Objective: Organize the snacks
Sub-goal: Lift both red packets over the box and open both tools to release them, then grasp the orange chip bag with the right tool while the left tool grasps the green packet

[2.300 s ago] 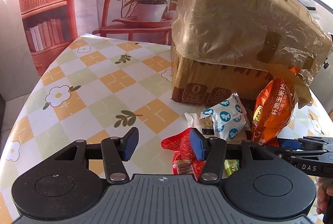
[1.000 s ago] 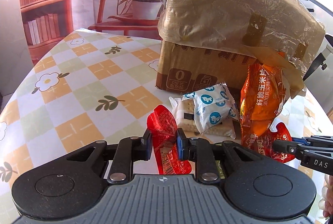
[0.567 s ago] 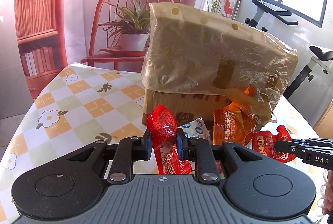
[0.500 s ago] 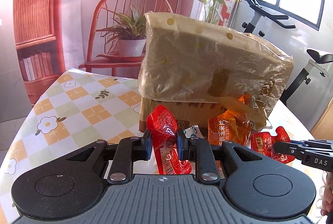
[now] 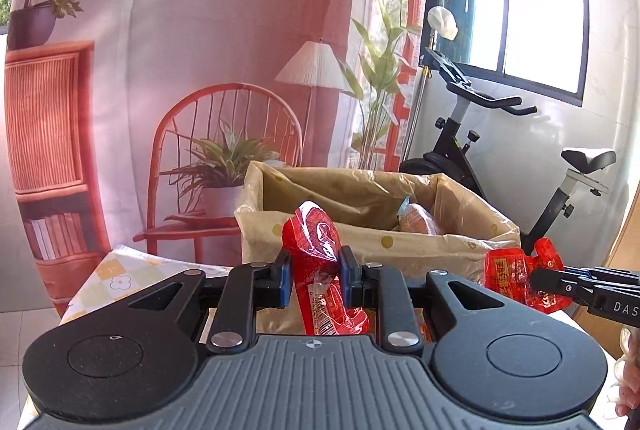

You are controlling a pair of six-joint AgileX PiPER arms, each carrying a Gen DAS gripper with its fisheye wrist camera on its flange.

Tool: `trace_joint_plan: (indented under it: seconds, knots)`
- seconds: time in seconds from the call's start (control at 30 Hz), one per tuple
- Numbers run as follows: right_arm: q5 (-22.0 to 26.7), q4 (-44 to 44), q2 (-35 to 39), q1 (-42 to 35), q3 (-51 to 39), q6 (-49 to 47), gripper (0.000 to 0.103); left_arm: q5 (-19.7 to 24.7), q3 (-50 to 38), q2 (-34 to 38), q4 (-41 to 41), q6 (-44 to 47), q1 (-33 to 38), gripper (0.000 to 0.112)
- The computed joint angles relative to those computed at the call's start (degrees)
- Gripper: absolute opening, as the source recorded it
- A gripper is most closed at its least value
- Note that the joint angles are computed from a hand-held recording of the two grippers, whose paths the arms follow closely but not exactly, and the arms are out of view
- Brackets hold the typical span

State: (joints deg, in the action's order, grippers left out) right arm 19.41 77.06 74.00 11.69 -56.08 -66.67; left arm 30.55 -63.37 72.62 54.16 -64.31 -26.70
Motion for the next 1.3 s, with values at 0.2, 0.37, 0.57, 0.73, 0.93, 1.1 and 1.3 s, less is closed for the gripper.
trace_joint_plan:
  seconds: [0.2,0.37,0.57,0.73,0.93,1.1,1.3]
  knots:
    - [0.27,-0.33,8.17,-0.09,-13.17,-1.88,0.014,-1.52,-13.04,8.23,-6.94,11.11,2.85,0.024]
    - [0.24,-12.51,18.68,1.92,-27.15,10.05,0.014,-1.30,-25.15,17.60,-17.99,22.69,6.16,0.024]
    - [5.04,-28.41,29.69,3.44,-40.46,27.53,0.014,0.73,-33.16,25.94,-26.26,29.96,8.98,0.024]
    - [6.02,-32.60,32.29,4.07,-42.04,33.84,0.025,1.28,-33.08,27.14,-27.50,30.35,10.72,0.064]
    - [4.55,-20.20,25.51,2.80,-32.46,19.53,0.057,2.41,-27.09,22.17,-25.50,28.70,11.15,0.065]
    - [2.73,-9.45,17.67,1.92,-21.33,7.72,0.081,0.24,-14.97,12.97,-21.60,23.08,11.00,0.068]
    - [-0.50,1.47,9.62,2.41,-8.10,-2.65,0.097,-1.41,-0.64,3.79,-17.45,16.96,9.38,0.071]
